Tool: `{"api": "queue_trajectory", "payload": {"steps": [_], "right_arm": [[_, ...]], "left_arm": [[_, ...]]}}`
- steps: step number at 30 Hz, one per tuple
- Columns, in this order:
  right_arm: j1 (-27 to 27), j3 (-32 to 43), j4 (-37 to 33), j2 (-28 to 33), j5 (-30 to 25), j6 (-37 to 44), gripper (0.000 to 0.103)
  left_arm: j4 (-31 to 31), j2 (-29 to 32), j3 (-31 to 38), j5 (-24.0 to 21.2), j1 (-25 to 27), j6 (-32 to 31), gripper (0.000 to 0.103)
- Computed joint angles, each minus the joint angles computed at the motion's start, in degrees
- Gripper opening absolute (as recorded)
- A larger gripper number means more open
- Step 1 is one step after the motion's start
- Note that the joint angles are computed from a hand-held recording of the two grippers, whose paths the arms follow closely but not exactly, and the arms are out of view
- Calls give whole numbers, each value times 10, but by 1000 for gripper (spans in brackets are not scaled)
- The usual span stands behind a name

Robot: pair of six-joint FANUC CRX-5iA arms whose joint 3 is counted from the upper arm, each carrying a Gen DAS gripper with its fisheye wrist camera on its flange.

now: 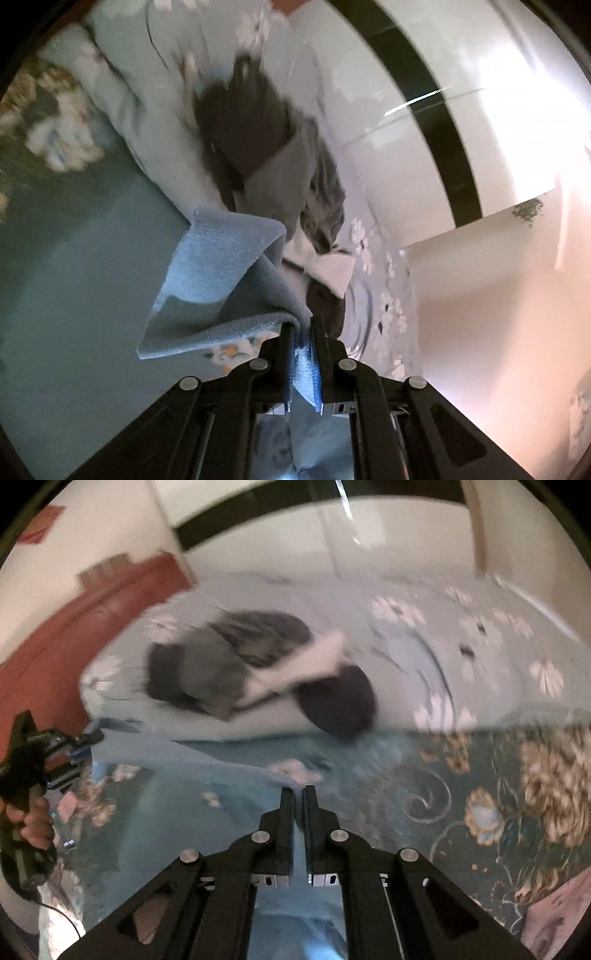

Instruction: Fold clothes

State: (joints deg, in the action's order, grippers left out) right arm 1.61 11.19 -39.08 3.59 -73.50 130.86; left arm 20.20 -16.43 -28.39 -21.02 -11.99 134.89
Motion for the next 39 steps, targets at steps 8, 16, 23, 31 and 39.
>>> {"api": "queue_trajectory", "payload": {"steps": [8,16,23,31,39], "right_arm": [[14,-81,-15,-112,-65,49,4],[66,-144,36,-139,-77,62,4],[126,-148,75,-109,-24,41,4],[197,-64,138,21,45,-38,4],[266,33,228,160,77,-131,4]], "left_arm": [[-306,-163,8,-215,-90,336,8],[-252,-240,-107,-266,-106,430,9],[-154,-204,-141,-246,-27,338,9],[-9,-30,-106,-197,85,98,12],[91,115,-60,-158,142,-46,19]]}}
